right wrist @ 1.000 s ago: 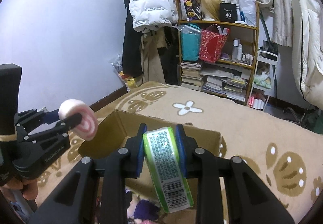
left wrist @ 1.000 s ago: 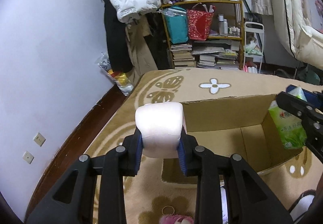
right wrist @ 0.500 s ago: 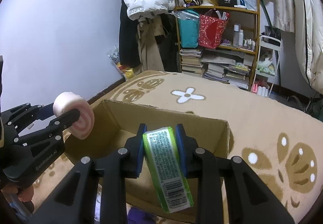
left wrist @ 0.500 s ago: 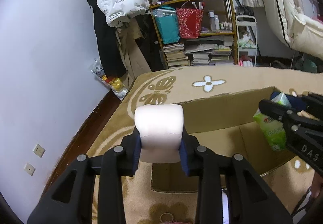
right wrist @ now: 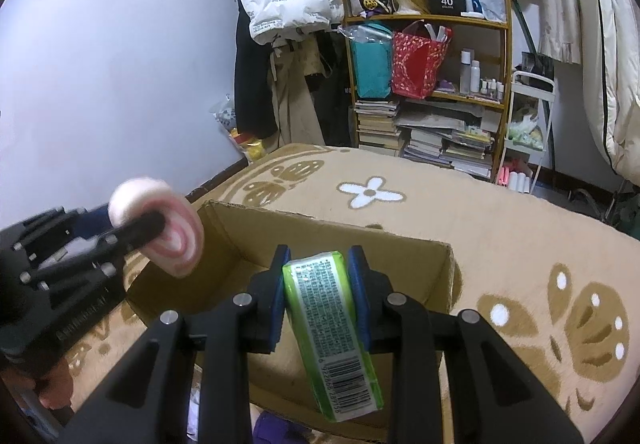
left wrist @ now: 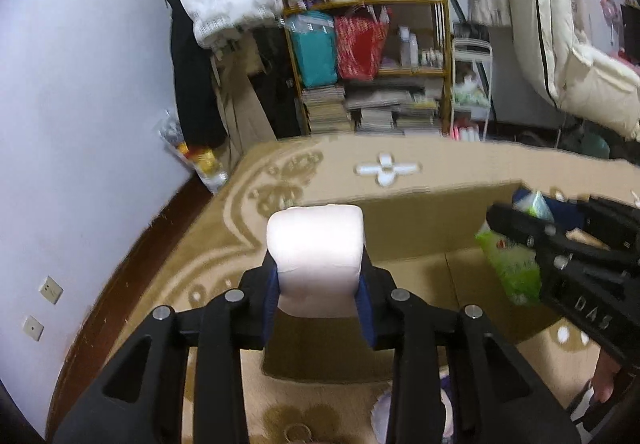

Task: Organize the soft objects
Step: 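Carry both items over the box and open both tools to drop them, then move both tools back toward the remaining plush toys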

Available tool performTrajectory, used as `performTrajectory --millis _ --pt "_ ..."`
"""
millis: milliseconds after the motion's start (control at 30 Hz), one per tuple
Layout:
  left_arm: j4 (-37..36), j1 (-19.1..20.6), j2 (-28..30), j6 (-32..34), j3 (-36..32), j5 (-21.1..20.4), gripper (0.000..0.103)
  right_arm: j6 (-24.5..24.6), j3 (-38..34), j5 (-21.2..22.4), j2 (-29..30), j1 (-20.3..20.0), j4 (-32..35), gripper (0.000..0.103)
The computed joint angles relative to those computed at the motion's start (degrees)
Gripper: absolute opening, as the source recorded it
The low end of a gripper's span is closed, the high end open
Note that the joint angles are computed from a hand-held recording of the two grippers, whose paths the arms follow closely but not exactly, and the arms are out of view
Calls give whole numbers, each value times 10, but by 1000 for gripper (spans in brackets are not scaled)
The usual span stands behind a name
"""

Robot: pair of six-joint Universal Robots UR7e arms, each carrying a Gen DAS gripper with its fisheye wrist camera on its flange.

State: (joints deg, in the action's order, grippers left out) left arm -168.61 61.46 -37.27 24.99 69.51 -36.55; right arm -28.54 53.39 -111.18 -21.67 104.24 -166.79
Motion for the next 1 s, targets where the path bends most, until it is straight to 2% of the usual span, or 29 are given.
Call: performTrajectory --millis 133,200,267,333,433,533,567,633,733,867,1000 --pt "30 0 12 -4 -9 29 39 7 -4 0 2 -2 11 33" --pt "36 0 9 -6 -4 29 42 9 -8 -3 4 -2 14 34" --pt "26 -2 8 -4 1 32 54 10 -8 -3 4 -2 13 37" --pt "-27 -6 10 27 7 37 70 10 -8 -3 5 -1 8 48" --pt "-69 -11 10 57 8 43 84 10 -2 -9 4 0 -3 61" --pt "-83 -13 7 66 8 54 95 18 8 -8 -4 0 -4 68" --pt "-79 -14 5 62 8 58 97 22 12 -7 -7 0 -4 71" --pt "-73 -15 -4 50 14 66 101 28 22 -8 -13 1 -8 86" --pt "-69 -17 -12 39 18 90 103 32 44 -4 -26 3 -22 100" --pt "-74 -24 -30 29 40 122 103 38 60 -8 -37 8 -23 103" --pt "-22 -31 -75 -38 94 143 103 47 87 -6 -55 12 -31 103"
